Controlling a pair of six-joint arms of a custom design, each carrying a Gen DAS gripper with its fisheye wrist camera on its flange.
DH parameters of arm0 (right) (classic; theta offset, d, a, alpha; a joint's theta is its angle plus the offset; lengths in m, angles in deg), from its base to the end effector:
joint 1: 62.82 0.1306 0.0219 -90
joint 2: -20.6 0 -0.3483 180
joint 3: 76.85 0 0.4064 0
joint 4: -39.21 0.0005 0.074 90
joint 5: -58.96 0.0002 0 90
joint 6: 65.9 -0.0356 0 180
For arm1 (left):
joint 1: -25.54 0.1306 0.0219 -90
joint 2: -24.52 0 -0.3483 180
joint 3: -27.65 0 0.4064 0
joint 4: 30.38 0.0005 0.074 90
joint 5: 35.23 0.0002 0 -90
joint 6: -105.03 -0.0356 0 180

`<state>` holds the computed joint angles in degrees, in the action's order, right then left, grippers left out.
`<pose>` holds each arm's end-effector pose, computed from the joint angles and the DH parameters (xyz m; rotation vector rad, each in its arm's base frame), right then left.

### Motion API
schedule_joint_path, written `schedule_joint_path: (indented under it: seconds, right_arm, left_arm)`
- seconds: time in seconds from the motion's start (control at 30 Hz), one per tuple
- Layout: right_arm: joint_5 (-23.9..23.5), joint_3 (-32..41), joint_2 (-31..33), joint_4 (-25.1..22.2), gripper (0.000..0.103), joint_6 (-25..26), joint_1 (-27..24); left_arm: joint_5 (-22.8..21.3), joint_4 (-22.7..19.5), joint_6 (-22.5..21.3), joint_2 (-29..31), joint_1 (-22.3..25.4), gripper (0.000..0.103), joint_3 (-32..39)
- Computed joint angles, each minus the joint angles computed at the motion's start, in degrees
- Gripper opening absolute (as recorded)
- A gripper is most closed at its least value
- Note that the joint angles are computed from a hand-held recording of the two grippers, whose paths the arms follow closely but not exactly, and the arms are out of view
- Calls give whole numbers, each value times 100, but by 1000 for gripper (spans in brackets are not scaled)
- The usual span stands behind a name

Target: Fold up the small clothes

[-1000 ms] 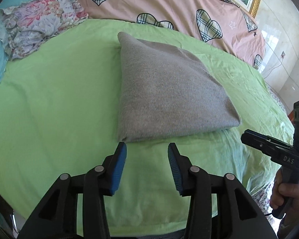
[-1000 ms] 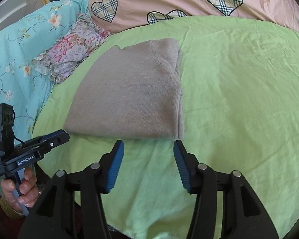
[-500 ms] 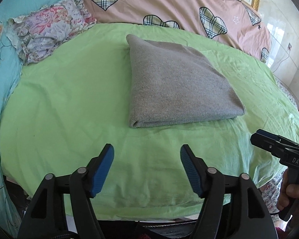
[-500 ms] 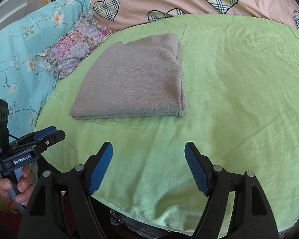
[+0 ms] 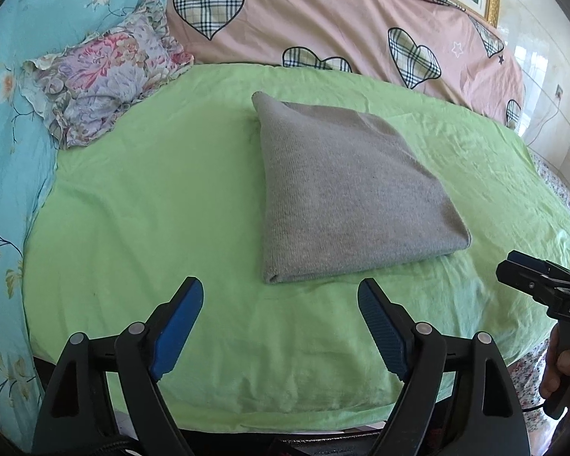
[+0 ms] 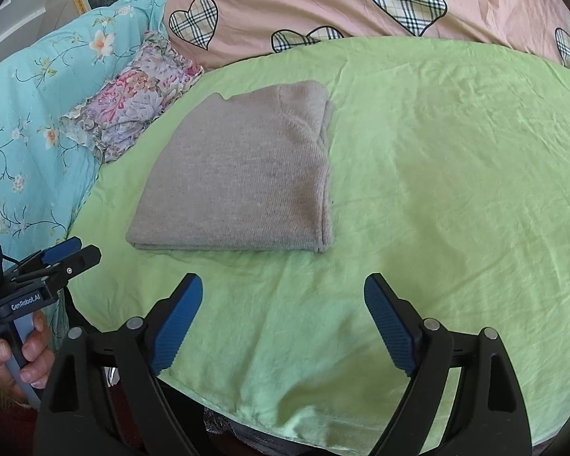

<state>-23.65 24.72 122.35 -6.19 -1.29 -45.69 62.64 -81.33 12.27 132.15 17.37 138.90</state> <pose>0.5515 0.1647 0.3921 0.2327 2.3561 0.2080 0.6000 -0.0916 0.4077 0.2923 2.3791 -0.2088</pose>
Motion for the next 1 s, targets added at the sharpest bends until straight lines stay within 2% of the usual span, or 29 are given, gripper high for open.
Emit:
schedule_joint_path:
  seconds: [0.23,0.43,0.67,1.0]
  right_arm:
    - [-32,105,-17,-66,94,159,6]
    - [-132,170,96,-51,95,134,-15]
    - [-219,314,261,-49,95,-34,-40]
    - [-281,761,640,-185,96,110,-81]
  left_arm:
    - [-107,2,-75,-61,-73,90,-23]
    - [-191,-54,-131,53,-70,95,94]
    - [-349,-274,-270,397,-95,96,445]
    - [-550,-396,-357,713,-162,97,860]
